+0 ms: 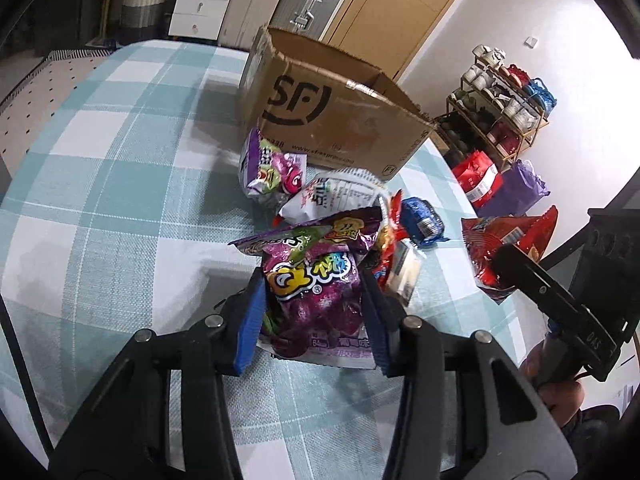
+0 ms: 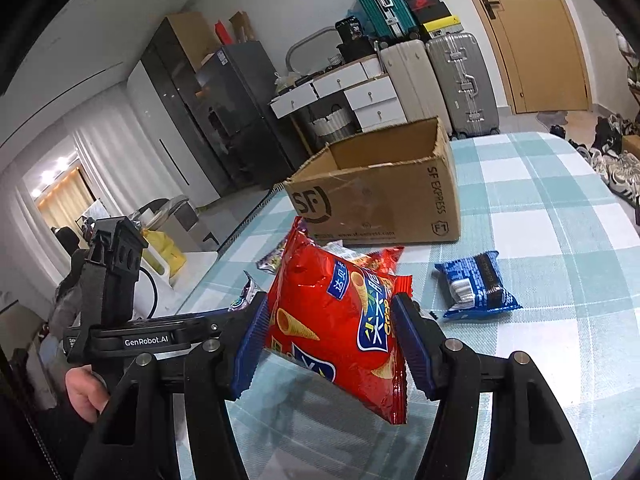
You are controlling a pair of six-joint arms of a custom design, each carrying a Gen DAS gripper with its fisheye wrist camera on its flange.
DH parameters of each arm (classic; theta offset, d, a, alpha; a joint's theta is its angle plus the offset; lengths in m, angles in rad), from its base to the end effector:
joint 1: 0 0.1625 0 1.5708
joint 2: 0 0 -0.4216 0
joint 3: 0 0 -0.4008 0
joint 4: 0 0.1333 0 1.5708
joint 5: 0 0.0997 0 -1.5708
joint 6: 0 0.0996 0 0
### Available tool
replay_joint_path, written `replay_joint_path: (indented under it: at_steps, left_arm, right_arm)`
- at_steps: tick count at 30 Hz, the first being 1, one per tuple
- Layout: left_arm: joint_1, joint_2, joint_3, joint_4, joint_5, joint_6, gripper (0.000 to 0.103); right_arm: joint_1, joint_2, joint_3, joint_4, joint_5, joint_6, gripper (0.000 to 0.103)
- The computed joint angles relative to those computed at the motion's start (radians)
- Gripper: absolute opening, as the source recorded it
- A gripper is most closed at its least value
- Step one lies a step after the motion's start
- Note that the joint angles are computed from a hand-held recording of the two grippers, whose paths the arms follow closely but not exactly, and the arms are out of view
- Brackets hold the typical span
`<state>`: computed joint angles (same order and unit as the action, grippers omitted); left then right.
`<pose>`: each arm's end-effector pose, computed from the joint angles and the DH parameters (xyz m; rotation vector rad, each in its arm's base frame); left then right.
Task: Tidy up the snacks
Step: 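Carry both held bags over the open cardboard box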
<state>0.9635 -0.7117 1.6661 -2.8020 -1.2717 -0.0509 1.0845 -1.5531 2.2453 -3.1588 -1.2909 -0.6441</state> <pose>-0.2504 -0.6454 0.0465 0.7386 2.8078 -0.5240 -0.0696 -0.4757 0.3462 0.3808 -2.5809 1.2525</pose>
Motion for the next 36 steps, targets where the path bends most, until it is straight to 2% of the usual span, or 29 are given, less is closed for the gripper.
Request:
replay_joint_path:
  at_steps: [12,21,29,36]
  left_arm:
    - [-0.043,-0.068,0.039,-0.033,0.021,0.032,0.042]
    - [-0.072,-0.103,0.031,-0.051,-0.002,0.073,0.042]
    - [-0.095,-0.101,-0.043,-0.017,0.007,0.103,0.042]
    - [-0.104,-0.045,-0.168,0.049,0.015,0.114,0.042]
  right_arm:
    - [0.053,-0.040,0.016,0.000,-0.012,-0.020,0.063]
    - [0.098,-0.040,-0.013,0.012,-0.008,-0.014,0.063]
    - [0.154,-0.018,-0.083,0.046,-0.032,-0.021,0.063]
    - [0.187,0.021,-0.174,0.089,-0.049,-0.024,0.063]
